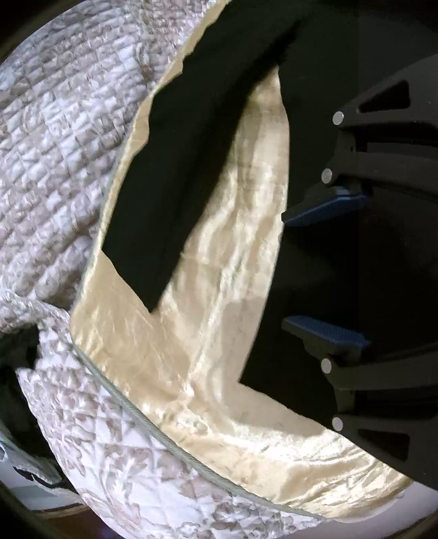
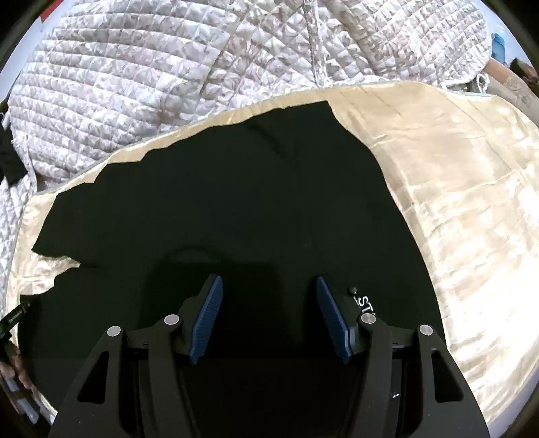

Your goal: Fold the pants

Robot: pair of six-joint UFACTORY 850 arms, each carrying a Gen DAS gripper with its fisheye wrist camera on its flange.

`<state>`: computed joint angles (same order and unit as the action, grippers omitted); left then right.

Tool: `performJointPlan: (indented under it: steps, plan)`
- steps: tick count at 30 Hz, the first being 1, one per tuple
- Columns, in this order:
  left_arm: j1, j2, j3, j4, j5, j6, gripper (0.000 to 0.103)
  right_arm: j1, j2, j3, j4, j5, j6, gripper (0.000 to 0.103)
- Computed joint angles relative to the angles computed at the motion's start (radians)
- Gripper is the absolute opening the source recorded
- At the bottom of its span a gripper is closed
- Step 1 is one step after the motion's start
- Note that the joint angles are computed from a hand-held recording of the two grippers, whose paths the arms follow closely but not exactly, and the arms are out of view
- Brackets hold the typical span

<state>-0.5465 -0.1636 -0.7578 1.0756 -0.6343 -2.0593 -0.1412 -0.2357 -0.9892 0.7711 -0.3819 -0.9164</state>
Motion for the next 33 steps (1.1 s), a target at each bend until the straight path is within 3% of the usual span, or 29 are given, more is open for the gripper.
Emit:
performJointPlan:
  steps: [8, 12, 15, 20, 23, 27, 28, 29, 30, 31, 32, 33]
  plan:
    - [0.012, -0.025, -0.098, 0.158, 0.120, 0.045, 0.060, 0.059, -0.011, -0.049, 0.131, -0.071, -0.207, 0.058]
    - [0.055, -0.088, -0.196, 0.192, 0.172, 0.140, 0.067, 0.103, -0.109, -0.168, 0.111, -0.130, -0.199, 0.058]
    - [0.110, -0.181, -0.320, 0.100, 0.219, 0.305, 0.069, 0.132, -0.186, -0.256, 0.077, -0.141, -0.195, 0.059]
    - [0.166, -0.355, -0.536, -0.088, 0.191, 0.568, 0.070, 0.137, -0.295, -0.392, 0.040, -0.118, -0.142, 0.063]
    - [0.177, -0.454, -0.645, -0.141, 0.110, 0.645, 0.070, 0.133, -0.368, -0.482, -0.013, -0.106, -0.066, 0.064]
    - [0.159, -0.485, -0.645, -0.002, 0.069, 0.512, 0.073, 0.150, -0.448, -0.569, -0.263, -0.104, 0.146, 0.064]
    - [0.150, -0.487, -0.644, 0.023, 0.052, 0.499, 0.071, 0.155, -0.458, -0.571, -0.293, -0.100, 0.158, 0.065]
    - [0.147, -0.484, -0.638, 0.032, 0.063, 0.496, 0.055, 0.159, -0.450, -0.554, -0.282, -0.068, 0.127, 0.065]
    - [0.146, -0.478, -0.633, 0.034, 0.095, 0.500, 0.029, 0.162, -0.446, -0.544, -0.282, -0.050, 0.113, 0.063]
    - [0.140, -0.480, -0.639, 0.015, 0.099, 0.531, 0.012, 0.163, -0.443, -0.541, -0.282, -0.045, 0.117, 0.045]
    - [0.127, -0.495, -0.660, -0.017, 0.061, 0.586, 0.002, 0.163, -0.438, -0.532, -0.260, -0.032, 0.097, 0.028]
    - [0.111, -0.504, -0.672, -0.006, 0.023, 0.600, 0.002, 0.158, -0.432, -0.528, -0.195, -0.041, 0.037, 0.009]
